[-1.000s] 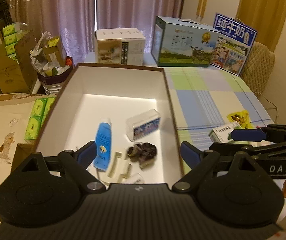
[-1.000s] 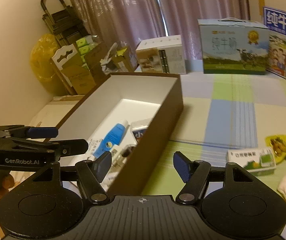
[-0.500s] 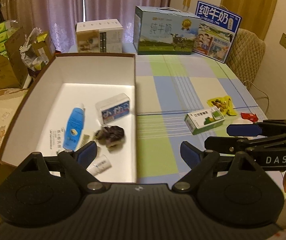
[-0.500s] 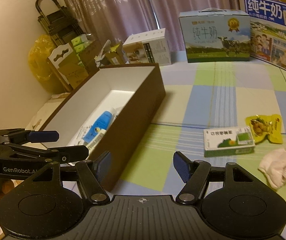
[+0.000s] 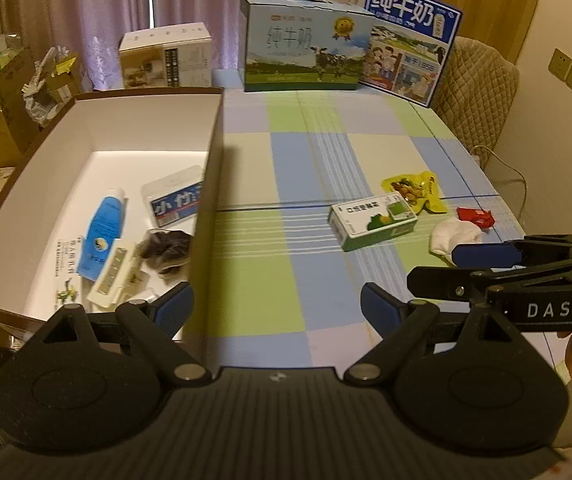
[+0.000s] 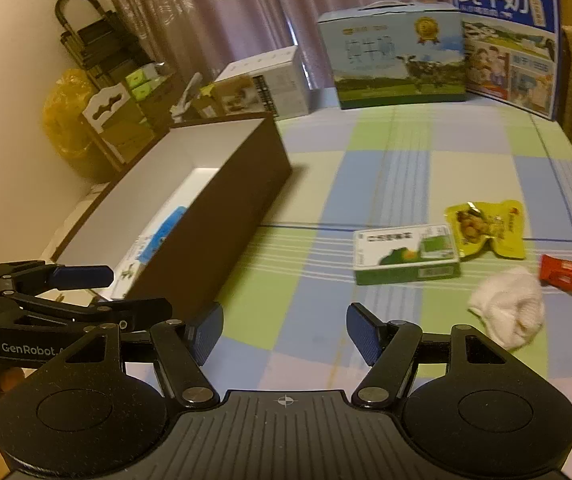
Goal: Organize objects
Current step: 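Withdraw both tools from the box back toward the remaining items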
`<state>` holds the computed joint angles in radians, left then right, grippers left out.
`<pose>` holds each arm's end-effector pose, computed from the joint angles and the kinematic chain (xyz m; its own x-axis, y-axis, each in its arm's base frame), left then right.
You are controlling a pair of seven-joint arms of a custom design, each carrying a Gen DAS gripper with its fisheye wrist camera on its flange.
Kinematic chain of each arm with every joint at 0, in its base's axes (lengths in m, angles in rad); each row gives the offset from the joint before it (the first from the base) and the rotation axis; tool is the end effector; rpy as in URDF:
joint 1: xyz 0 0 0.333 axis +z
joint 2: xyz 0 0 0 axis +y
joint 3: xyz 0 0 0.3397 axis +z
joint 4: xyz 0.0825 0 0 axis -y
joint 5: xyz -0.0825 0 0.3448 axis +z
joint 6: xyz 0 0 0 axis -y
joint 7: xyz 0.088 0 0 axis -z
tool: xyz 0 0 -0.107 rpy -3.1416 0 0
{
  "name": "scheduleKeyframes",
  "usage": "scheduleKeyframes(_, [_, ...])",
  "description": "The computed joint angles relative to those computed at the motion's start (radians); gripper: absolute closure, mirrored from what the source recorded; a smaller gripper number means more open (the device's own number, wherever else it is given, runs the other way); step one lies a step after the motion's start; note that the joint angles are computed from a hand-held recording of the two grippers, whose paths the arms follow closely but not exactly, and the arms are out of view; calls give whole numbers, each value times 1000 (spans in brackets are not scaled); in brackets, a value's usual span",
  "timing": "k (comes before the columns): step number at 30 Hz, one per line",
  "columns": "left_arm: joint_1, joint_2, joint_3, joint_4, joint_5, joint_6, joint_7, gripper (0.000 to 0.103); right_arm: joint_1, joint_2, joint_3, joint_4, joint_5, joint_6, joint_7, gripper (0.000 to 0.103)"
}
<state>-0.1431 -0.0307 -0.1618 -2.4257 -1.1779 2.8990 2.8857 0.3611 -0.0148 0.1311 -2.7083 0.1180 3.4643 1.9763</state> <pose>0.4633 -0.0883 0.4019 -0.5281 -0.8453 0.0805 -0.6873 0.3698 -0.6252 0.3926 0.1950 0.3830 0.0774 -0.9446 -0.3189 -0.7723 0.1454 -0.6183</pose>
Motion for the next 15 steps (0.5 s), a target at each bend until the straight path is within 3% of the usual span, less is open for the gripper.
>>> scheduleKeyframes(8, [-42, 10, -32, -8, 9, 20, -30, 15, -49, -62, 0, -78, -4, -2, 27, 38])
scheduleKeyframes(15, [-73, 34, -55, -3, 29, 24, -52, 15, -144, -113, 72, -141, 66, -13, 5, 38])
